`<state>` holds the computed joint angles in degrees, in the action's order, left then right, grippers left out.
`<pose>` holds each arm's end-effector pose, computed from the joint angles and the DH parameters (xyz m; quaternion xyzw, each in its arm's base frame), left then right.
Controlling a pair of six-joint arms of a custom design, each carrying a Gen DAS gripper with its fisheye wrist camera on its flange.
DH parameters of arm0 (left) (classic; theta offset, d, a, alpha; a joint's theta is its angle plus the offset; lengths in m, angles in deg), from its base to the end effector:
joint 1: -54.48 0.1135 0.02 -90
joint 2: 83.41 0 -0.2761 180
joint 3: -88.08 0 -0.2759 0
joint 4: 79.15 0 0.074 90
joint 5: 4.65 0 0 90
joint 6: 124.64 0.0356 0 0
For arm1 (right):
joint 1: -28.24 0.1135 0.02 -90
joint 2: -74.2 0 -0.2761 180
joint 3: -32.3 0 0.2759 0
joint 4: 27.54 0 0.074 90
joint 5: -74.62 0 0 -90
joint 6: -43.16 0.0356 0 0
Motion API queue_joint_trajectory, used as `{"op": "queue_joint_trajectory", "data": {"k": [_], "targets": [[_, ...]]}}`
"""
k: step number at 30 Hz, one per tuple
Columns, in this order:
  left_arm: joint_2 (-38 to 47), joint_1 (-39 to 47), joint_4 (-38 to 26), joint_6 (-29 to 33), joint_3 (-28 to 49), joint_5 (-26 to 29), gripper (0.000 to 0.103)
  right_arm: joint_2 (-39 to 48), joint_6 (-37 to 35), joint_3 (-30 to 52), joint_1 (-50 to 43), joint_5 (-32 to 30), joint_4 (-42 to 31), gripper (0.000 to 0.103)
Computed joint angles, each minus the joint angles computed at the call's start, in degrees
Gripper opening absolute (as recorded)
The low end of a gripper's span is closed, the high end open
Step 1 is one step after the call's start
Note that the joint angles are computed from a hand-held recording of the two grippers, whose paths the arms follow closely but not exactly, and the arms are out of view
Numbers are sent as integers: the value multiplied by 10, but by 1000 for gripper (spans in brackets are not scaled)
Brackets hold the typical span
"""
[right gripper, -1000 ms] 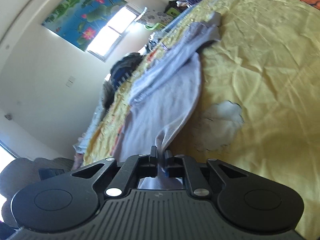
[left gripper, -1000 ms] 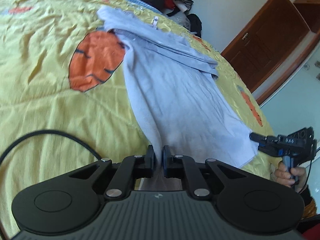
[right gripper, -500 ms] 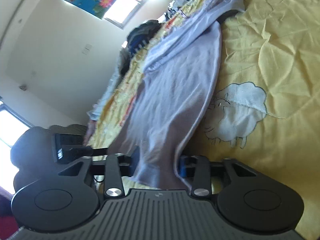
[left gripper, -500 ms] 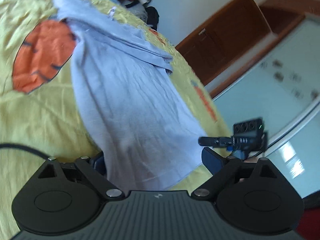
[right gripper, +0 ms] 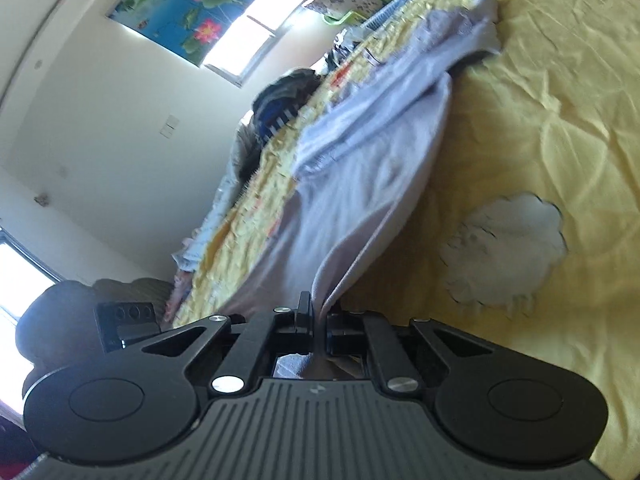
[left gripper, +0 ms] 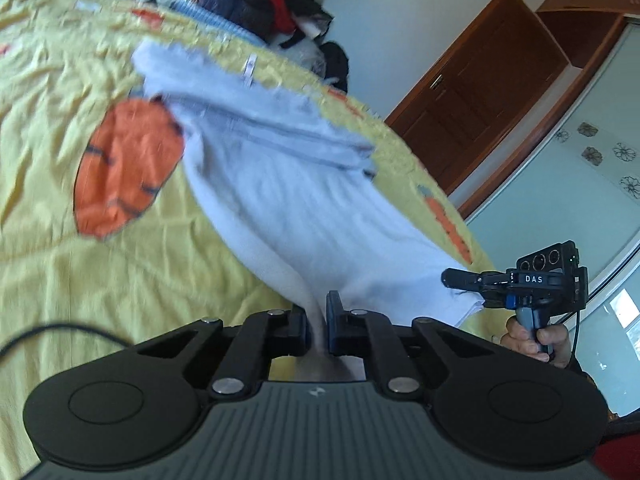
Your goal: Fold small clothes
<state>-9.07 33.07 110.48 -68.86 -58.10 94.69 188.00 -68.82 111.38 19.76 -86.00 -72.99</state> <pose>0.2296 -0.0962 0.1441 -0.0568 0.8661 -0.2920 0.4018 0.3737 -0.0218 0.1244 -0.1447 0.8016 0.5373 0.2187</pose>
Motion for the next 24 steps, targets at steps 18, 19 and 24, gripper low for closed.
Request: {"op": "queue_joint_trajectory", "data": {"k": [18, 19, 24], "targets": [[-11, -30, -82, 18, 38, -97, 4, -28, 131, -19, 16, -9, 126, 11], [-22, -47, -94, 28, 38, -133, 4, -28, 130, -19, 15, -7, 126, 11], [-25, -118, -145, 79, 77, -286, 4, -30, 174, -25, 18, -15, 170, 11]]}}
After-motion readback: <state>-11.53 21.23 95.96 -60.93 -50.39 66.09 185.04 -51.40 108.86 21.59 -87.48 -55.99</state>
